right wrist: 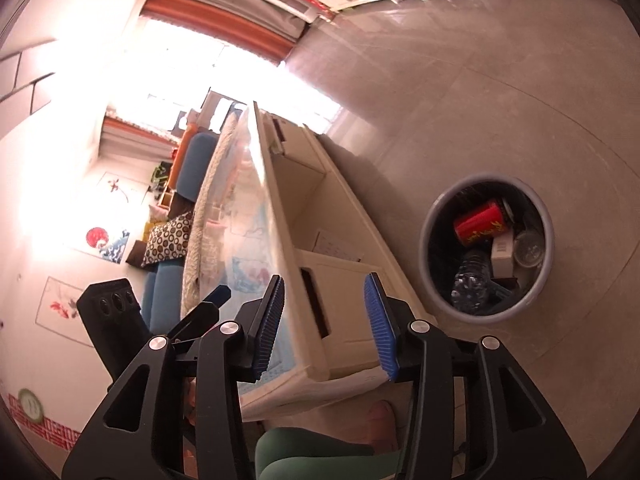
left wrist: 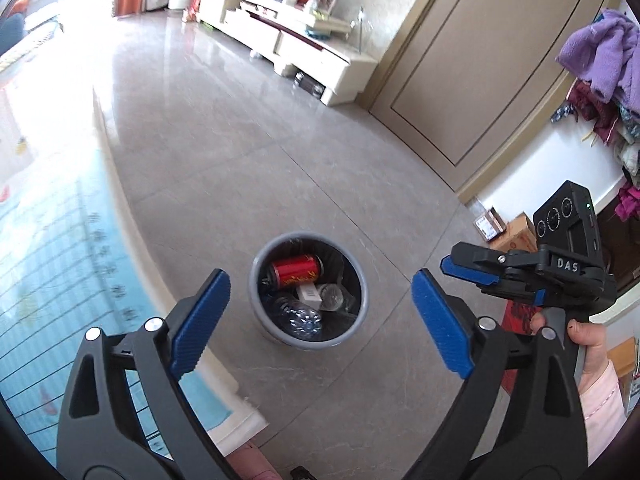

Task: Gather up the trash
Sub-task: 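Move both open tools back over the table toward the torn pink box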

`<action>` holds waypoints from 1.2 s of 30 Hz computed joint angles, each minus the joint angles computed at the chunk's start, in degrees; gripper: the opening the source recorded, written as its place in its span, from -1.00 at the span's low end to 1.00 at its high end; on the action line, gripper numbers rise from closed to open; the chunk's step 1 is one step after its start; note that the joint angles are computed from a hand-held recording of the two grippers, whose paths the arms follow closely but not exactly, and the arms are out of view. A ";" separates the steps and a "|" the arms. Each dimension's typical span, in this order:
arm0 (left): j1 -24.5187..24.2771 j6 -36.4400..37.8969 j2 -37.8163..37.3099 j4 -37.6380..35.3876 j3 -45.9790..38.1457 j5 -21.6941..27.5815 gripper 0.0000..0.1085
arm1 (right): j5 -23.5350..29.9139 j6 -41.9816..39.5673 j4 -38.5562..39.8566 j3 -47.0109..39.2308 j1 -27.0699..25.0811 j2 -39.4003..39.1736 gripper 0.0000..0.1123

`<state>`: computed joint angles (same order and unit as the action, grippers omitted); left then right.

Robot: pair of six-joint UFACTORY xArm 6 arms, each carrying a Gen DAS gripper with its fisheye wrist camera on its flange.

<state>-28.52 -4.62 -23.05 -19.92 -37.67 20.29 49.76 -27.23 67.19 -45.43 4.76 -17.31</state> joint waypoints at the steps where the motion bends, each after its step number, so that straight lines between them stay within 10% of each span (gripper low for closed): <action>1: 0.48 -1.06 -1.59 1.42 0.99 0.00 0.69 | -0.16 -0.24 0.48 -0.30 0.97 -0.25 -0.18; 13: 11.99 -9.16 -26.46 14.79 12.70 9.46 0.74 | -2.87 1.25 1.17 -7.44 16.32 4.06 -0.14; 36: 63.93 24.48 -56.43 -7.14 22.39 38.59 0.74 | -6.96 6.77 -5.17 -26.34 40.70 20.28 -0.07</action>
